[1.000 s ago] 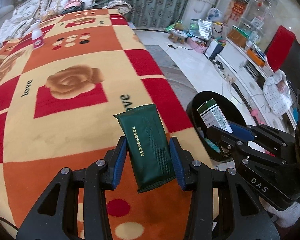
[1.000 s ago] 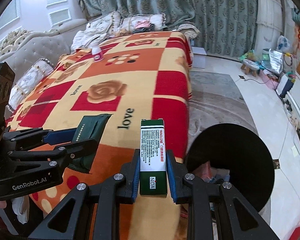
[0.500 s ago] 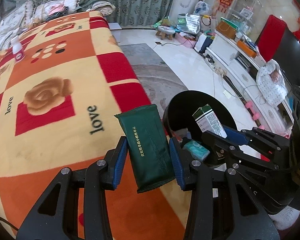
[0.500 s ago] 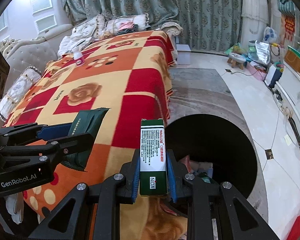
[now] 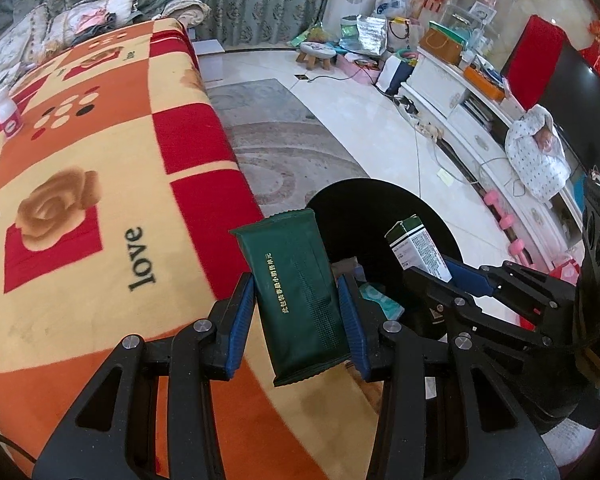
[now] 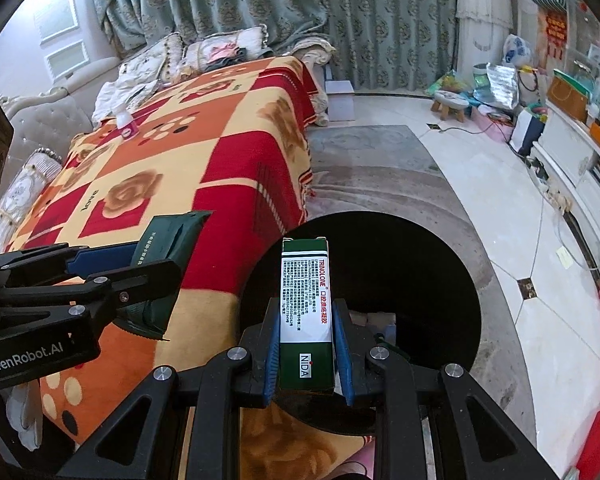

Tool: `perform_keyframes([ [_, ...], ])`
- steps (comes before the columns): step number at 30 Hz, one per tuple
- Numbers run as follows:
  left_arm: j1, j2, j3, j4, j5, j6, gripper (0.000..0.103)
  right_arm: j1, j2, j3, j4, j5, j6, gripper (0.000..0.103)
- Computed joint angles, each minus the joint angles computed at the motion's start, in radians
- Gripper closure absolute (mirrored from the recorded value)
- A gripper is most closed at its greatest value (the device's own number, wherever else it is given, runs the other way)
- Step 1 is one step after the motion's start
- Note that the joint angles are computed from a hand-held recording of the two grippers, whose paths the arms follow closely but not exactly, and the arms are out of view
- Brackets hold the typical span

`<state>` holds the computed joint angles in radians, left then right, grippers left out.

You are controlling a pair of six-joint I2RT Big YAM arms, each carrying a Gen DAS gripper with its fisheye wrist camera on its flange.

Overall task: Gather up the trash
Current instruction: 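Carry the green pouch and medicine box over the black trash bin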

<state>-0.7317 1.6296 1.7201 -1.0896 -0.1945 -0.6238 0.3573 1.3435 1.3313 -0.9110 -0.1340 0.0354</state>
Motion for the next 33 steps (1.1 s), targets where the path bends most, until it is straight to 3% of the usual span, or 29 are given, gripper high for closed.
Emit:
perform_keyframes([
  [33,-0.008,0.103,0.093,-0.032,0.022,-0.007,0.063,-0.091,0.03,-0.012,0.004,-0.032,0.004,0.08],
])
